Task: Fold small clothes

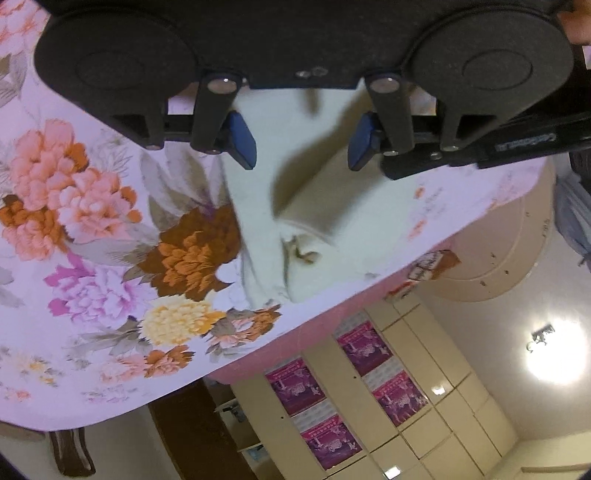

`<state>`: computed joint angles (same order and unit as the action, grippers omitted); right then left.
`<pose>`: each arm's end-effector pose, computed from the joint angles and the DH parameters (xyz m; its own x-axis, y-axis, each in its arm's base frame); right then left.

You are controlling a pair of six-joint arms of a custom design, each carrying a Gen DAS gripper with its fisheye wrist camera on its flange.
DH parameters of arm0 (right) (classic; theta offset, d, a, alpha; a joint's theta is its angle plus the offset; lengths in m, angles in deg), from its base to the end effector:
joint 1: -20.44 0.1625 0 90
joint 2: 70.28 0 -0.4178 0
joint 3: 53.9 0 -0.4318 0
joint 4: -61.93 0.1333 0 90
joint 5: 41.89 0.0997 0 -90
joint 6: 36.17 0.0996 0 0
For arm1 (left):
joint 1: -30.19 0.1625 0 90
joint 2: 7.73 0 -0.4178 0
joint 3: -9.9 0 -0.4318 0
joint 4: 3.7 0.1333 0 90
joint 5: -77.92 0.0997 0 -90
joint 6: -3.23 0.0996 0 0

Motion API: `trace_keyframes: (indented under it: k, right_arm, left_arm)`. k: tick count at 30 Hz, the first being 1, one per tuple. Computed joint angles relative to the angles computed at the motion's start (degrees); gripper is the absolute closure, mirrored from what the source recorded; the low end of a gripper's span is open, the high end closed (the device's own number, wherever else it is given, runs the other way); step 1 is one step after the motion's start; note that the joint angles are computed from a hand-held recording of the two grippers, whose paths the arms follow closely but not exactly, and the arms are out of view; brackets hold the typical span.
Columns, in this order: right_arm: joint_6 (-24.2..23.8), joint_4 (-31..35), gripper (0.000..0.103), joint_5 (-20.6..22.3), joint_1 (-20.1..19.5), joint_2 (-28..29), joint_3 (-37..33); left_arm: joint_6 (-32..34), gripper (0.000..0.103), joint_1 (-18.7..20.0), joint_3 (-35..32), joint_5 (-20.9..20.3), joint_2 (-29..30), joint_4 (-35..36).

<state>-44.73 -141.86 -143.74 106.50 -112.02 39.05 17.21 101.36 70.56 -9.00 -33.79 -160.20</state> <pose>0.0635 -0.7208 0.1477 -0.9578 0.1779 0.2256 -0.1122 0.4914 -0.8637 -0.1489 -0.8663 0.0691 -0.8598 0.4808 -0.1719 0.4964 0.7084 -0.5018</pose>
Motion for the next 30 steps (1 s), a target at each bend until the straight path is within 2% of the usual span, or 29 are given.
trace_keyframes:
  k: [1,2,3,5,7,10,12,14,16,19,27,30]
  right_arm:
    - [0.46,0.08,0.042,1.1,-0.06,-0.22,0.24]
    - [0.76,0.29,0.035,1.93,-0.16,-0.22,0.16]
    - [0.71,0.58,0.031,2.27,-0.11,-0.1,0.01]
    - [0.05,3.29,0.032,0.21,0.31,0.91,-1.99]
    - [2.22,4.58,0.038,-3.81,0.77,2.24,-4.27]
    - [3.71,3.0,0.04,-3.62,0.54,2.86,-4.84]
    - [2.25,5.68,0.048,-4.08,0.61,3.13,-5.81]
    - [2.67,4.1,0.053,-5.9,0.91,3.14,-5.21]
    - [5.31,2.27,0.05,-6.75,0.94,2.15,-2.93]
    - [7.88,3.52,0.05,-3.38,0.05,1.22,-1.06]
    - [3.4,2.37,0.05,3.97,-1.51,6.62,-10.65]
    - [2.46,6.59,0.049,5.67,-2.06,7.89,-14.61]
  left_arm:
    - [-0.42,0.061,0.22,0.16,0.85,-0.18,-1.33]
    - [-0.31,0.028,0.25,-0.02,2.93,0.05,-2.73]
    - [-0.01,0.02,0.25,-0.28,4.94,0.47,-4.01]
    - [0.42,0.019,0.54,-2.05,6.14,1.63,-4.62]
    - [1.39,0.019,0.56,-4.59,7.86,3.42,-4.12]
    - [-0.88,0.019,0.99,-11.45,9.94,7.62,0.18]
    - [-2.11,0.019,1.1,-14.72,10.68,9.9,1.19]
    - [-1.85,0.019,1.18,-16.97,11.54,11.47,2.1]
    - [-1.72,0.019,1.25,-18.8,12.06,12.69,3.52]
    - [-0.91,0.019,1.36,-20.34,12.21,13.95,3.98]
    - [-0.44,0.019,1.36,-22.11,12.21,14.79,4.77]
    - [-0.8,0.019,1.38,-22.75,12.3,15.03,5.06]
